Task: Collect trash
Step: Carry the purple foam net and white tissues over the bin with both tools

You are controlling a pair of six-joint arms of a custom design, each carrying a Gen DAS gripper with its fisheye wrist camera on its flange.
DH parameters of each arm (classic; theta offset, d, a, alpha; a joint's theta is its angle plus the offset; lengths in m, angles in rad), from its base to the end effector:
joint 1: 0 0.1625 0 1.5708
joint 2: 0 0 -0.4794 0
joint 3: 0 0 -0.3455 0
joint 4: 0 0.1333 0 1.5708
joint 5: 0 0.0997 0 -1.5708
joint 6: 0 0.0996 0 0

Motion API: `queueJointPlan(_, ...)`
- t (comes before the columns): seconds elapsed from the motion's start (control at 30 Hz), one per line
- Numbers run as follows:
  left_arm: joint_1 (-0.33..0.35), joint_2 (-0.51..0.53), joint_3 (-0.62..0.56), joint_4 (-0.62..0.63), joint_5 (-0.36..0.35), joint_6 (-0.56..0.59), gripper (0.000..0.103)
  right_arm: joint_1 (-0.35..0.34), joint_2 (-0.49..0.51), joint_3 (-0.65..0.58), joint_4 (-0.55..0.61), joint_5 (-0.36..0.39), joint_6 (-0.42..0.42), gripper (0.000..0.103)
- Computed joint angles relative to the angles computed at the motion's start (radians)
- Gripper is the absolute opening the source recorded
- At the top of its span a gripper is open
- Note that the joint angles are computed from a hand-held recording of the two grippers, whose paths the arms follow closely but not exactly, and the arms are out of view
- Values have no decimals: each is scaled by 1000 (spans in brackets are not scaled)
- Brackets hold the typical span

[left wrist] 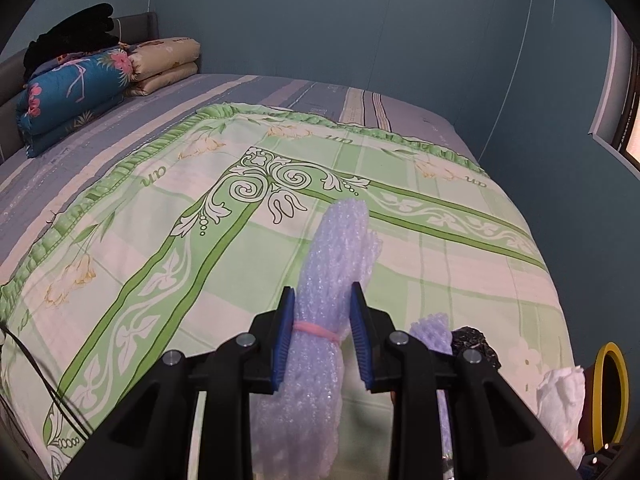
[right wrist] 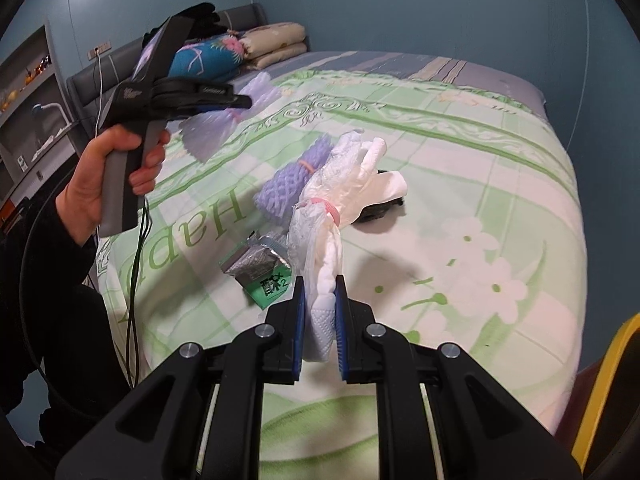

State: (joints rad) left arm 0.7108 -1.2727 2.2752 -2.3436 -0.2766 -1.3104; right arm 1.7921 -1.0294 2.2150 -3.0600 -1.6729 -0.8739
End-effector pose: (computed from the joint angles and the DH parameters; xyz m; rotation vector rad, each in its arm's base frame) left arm -0.1670 -0.4461 0.2804 -0.2826 2.0310 -1.2552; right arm 0.2303 -0.4624 0.1884 1.5032 -2.5090 0.3759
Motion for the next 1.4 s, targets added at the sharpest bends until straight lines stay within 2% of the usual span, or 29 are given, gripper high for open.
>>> queueJointPlan(0.23,-63,-13,-11,126,14,-109,26,-17,-64,9,-15,26,6,12)
queueJointPlan(0.47,-114,15,-32,150,26,-126,26,-42,-127,10,-24,54,9,12)
queueJointPlan(0.6,-140,45,-42,113,29,-97,26,-56,-154,11,-30,71,7,12)
queueJointPlan(0.87,-187,129,-68,-48,28,37,26,-88,-206,6,-32,100,13,12)
queueJointPlan(1.23,-223,303,-134,-438,-3,389,26,-145,-278,-27,-37,139,20,12)
queueJointPlan(1.4,-227,386,-186,-610,-39,556,26,-170,-305,-45,-43,152,27,12)
